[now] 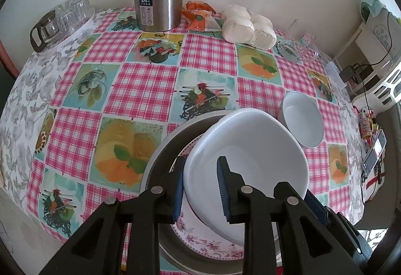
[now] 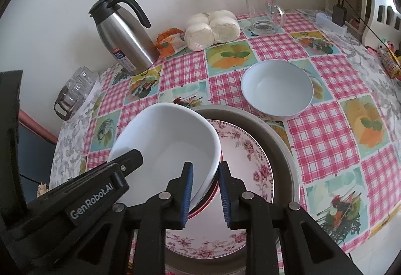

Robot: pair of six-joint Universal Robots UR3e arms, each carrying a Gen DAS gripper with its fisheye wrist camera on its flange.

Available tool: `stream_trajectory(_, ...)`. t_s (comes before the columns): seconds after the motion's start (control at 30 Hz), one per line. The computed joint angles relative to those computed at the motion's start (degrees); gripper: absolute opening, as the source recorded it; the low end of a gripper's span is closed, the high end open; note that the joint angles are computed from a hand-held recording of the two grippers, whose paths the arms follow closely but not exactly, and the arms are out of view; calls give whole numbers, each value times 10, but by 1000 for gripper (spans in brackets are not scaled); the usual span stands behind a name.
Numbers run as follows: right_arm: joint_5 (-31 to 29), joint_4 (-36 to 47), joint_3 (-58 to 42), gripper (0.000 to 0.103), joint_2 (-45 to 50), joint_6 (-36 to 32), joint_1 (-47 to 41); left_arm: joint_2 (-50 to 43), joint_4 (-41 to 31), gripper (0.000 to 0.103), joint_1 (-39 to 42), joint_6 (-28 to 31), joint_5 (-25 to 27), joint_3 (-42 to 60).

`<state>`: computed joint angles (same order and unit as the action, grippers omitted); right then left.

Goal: Organize plates and bowls
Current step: 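Lower the square bowl into the red-rimmed strawberry bowl with both tools, then open both tools and release the white square bowl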

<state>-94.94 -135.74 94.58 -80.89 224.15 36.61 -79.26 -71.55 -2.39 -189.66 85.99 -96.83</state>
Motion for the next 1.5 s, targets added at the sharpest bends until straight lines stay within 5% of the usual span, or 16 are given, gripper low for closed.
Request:
stream_trajectory(0.13,23,6,2,35,3,1,-8,-5,-4,28,-1,2,0,2)
stream_trajectory(0.87,-35,-4,-6,36,-8,-1,8,28,7,33,22,-3,-19,-9)
stream_trajectory(1.0,-53,-3,-3,59,-8,2,10,37,7,49,34,-18,-15,-16)
stream_trajectory(1.5,-65,-21,7,88,-5,-10,12,36,-11,67,57,-39,-6,-17)
